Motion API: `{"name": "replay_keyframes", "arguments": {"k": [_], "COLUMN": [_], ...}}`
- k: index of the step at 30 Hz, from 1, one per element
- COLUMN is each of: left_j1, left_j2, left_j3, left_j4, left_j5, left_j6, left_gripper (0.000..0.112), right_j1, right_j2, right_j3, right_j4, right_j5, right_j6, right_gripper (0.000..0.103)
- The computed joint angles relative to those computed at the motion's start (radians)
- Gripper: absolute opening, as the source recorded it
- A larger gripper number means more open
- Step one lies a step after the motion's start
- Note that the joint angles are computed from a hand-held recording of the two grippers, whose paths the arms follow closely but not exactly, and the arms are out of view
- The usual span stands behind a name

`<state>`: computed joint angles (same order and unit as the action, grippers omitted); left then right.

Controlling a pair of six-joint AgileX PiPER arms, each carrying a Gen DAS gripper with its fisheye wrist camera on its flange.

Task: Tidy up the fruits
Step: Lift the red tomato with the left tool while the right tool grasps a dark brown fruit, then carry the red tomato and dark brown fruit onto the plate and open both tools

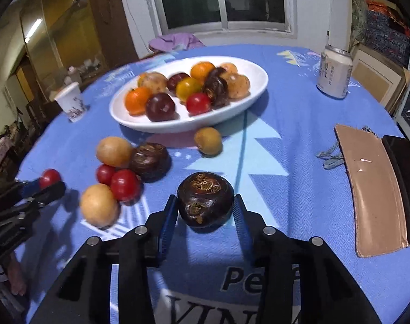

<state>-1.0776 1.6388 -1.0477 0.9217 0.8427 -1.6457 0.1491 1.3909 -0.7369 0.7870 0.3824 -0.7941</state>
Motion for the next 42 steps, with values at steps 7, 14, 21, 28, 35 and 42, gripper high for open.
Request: {"name": "replay_keyframes", "arguments": {"k": [7,14,21,28,35,42], "left_j1": [0.099,0.238,0.343,0.347,0.332,0.325], "left_j2": [0.012,0.172,0.402,0.503,0.480,0.296], "left_j3": [-0.150,-0.509,-0.759,-0.826,-0.786,-0.615], "left_j4": [-0.039,-0.093,-0.278,-0.275,-0.213,-0.180], "left_j5": [0.019,0.045,0.018,0.000,-0.021,-0.018], "left_j6": [0.162,0.395,0.592,0.636,0.575,0.443], "left_gripper": [0.030,0.030,0.030,0.039,0.078,0.082], "right_j1": [-0.108,-0.055,0.014,0.033,0.036,-0.038], "right_j2": [-0.066,0.140,0.452,0.558,0.555,0.357], "right_j3": [-0.166,-0.555,-0.782,-0.846,-0.830,-0.682], "right_j4": [0.112,-0.032,-0.229,-0.342,-0.330,-0.080], "right_j5": [0.211,0.220,0.200,0.197,0.166,0.179], "right_j6": [-0.053,0.174,0.367,0.452,0.434,0.231], "right_gripper": [0.043,0.043,0.043,0.043,0.062,0.077]}}
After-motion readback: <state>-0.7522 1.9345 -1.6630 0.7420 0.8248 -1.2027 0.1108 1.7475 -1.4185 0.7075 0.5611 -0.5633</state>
